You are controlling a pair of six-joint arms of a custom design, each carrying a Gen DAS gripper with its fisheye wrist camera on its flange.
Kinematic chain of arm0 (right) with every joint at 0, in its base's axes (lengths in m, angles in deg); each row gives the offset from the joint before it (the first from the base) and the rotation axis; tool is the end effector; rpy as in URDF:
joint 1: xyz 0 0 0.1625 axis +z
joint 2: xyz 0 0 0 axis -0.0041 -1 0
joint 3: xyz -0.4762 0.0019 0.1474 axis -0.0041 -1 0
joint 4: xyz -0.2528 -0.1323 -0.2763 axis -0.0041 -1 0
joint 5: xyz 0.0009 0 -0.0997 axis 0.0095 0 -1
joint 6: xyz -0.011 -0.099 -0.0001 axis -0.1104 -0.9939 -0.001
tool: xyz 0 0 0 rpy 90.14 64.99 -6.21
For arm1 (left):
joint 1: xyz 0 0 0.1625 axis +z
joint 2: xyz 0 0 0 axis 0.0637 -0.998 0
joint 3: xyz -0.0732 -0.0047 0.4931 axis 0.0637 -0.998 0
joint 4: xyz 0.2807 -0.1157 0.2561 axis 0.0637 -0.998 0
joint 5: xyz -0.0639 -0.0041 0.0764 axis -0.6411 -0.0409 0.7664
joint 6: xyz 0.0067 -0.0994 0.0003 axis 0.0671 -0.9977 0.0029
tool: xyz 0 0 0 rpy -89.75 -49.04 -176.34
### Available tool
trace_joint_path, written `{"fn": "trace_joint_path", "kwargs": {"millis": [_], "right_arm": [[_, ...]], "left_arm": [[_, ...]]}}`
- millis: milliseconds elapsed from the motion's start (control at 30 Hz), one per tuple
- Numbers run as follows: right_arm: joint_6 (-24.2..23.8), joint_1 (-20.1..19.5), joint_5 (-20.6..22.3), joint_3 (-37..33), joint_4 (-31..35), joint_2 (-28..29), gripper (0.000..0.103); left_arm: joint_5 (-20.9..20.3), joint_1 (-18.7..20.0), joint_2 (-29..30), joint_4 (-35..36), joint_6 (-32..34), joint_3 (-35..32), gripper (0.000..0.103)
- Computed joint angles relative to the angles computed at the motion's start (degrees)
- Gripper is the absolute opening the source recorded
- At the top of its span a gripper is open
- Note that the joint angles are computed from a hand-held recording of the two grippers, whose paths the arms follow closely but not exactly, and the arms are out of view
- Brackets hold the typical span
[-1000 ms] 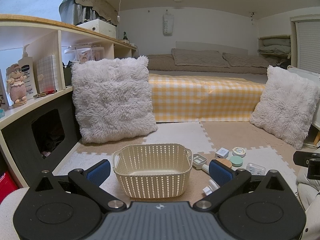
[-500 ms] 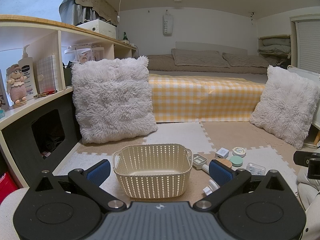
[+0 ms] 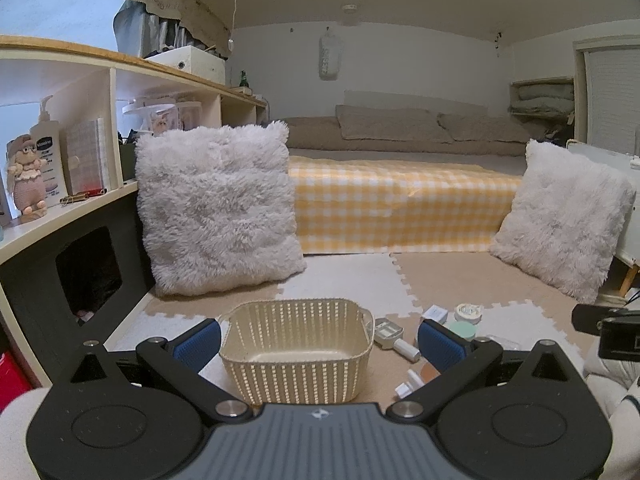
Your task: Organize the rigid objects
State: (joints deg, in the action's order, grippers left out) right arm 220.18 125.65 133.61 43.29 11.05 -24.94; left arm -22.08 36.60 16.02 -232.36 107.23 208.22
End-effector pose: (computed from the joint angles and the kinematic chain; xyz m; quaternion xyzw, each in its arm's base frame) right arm 0.3529 -0.3972 0.0367 0.2159 -0.7841 0.4843 0.3227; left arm -0.0886 -0.3710 0.3076 0.1787 0.7524 -0.5204 0.3621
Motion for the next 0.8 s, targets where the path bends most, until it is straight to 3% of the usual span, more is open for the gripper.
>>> {"fn": "trace_joint_path", "kwargs": {"millis": [267,500,667,800], "right_arm": [[4.6,-1.9,-4.4,-4.9,8.7,0.5,0.103],[-1.5,-3.8,-6.8,-9.5,8.7,1.2,0.103],[-4.7,-5.7,-8.7,-13.8,11.7,2.1,0.103],[-5.2,-7.9,-11.5,-18.3,17.8,3.7,0.103]], "left_arm": [[-7.1,5.0,-4.6,6.3,-0.1,-6.2,0.103],[-7.7,10.8,-3.0,6.1,7.8,-18.4,0.103],[-10.2,15.9,-3.0,16.4,6.3,-26.0,0.103],[-15.9,20.6,-3.7,25.7,4.6,-30.6,0.103]]}}
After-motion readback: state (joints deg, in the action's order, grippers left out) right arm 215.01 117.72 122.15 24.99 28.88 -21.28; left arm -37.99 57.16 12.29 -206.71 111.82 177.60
